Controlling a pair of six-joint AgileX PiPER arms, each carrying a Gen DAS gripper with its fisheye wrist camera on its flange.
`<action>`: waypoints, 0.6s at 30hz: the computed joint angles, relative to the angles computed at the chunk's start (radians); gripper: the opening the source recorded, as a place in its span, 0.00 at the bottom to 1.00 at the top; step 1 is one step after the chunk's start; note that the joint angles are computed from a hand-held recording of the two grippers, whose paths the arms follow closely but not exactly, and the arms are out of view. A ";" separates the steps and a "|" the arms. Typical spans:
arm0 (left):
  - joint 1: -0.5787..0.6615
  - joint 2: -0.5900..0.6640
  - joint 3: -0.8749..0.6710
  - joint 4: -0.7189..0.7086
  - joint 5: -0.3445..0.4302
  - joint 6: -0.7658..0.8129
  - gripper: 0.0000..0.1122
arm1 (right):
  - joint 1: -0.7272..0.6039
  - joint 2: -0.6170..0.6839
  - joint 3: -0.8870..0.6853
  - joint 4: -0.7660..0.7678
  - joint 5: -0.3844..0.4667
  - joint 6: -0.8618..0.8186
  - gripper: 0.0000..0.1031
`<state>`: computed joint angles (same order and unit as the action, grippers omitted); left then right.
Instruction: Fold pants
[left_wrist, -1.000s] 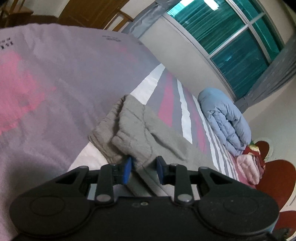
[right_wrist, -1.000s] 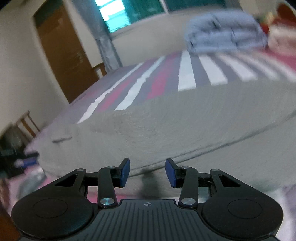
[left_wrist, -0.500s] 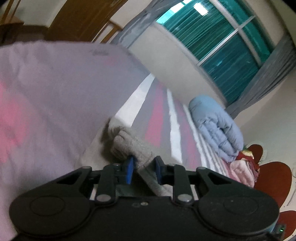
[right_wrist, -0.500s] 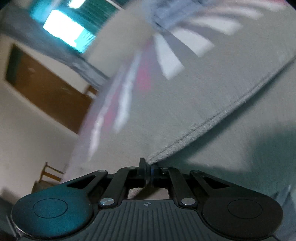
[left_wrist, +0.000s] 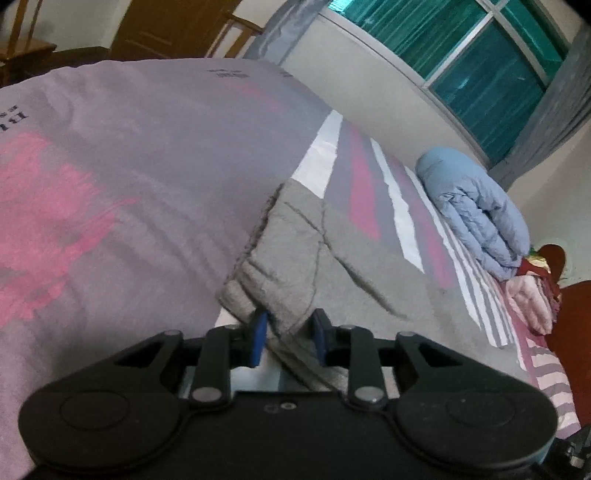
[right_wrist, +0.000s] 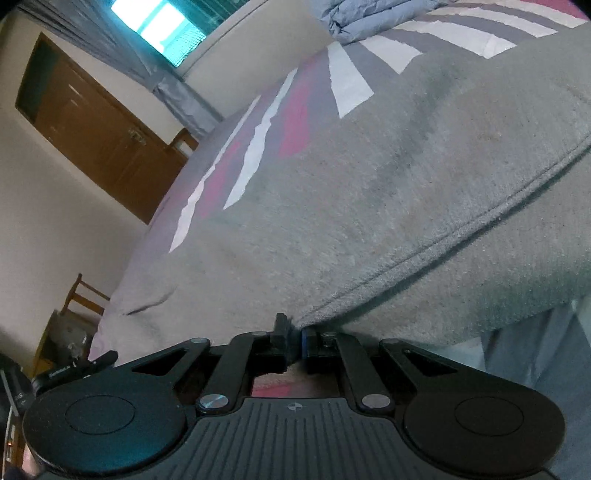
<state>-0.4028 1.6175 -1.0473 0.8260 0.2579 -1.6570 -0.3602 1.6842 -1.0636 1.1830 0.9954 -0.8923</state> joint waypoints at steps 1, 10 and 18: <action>-0.024 0.000 -0.011 0.034 0.051 -0.032 0.29 | -0.007 0.035 -0.044 -0.006 0.029 0.035 0.05; -0.337 0.039 -0.168 0.194 0.456 -0.212 0.34 | -0.295 -0.017 -0.080 0.014 0.101 -0.064 0.14; -0.438 0.329 -0.476 0.105 0.650 -0.225 0.49 | -0.423 0.211 -0.325 -0.054 0.150 0.145 0.22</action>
